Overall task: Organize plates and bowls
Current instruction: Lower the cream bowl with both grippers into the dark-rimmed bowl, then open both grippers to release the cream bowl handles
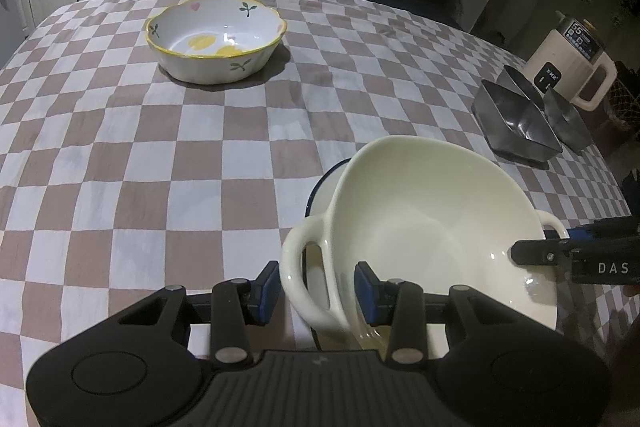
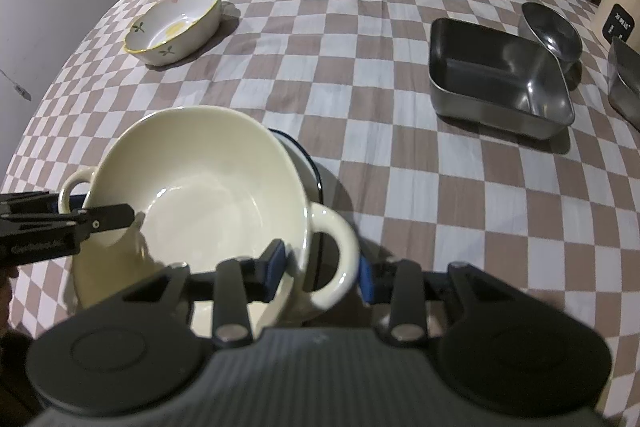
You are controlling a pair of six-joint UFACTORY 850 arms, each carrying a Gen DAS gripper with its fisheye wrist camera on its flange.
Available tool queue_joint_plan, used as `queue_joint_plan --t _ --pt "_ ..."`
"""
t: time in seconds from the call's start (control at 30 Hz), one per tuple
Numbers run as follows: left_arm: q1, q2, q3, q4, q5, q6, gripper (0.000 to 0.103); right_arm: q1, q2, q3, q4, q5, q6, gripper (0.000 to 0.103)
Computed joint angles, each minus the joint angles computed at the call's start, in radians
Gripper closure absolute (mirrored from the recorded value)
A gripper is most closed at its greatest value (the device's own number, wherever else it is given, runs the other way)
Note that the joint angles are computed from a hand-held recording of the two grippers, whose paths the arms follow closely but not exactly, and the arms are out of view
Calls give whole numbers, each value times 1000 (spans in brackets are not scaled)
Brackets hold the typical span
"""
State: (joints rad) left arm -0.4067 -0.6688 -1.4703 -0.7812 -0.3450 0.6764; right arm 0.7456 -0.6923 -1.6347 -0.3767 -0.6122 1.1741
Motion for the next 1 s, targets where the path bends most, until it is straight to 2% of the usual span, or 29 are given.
queue_joint_plan --t 0.17,0.27,0.37,0.47,0.53,0.63,0.7,0.83,0.9,1.0 --pt "-1 -1 -5 57 -2 -58 62 -4 0 4 26 10 -22 58" --pt "0 4 -1 64 1 -64 62 -6 -4 4 51 18 -47 54" --pt "1 8 -1 52 -6 -54 60 -6 -6 0 65 20 -69 48" --pt "-2 11 -3 64 -23 -62 59 -6 -3 5 74 31 -84 36" --pt "-6 18 1 88 -28 -81 51 -6 0 11 75 37 -91 26" --pt "-9 26 9 103 -23 -92 40 -5 7 20 66 42 -93 18" --pt "-10 30 13 111 -21 -104 30 -3 11 26 52 41 -87 14" --pt "-11 40 19 134 -11 -147 20 -1 34 55 31 62 -63 6" --pt "-11 47 23 123 4 -148 8 2 50 74 -7 79 -20 2" --pt "-12 59 26 72 24 -111 4 7 77 108 -105 112 82 1"
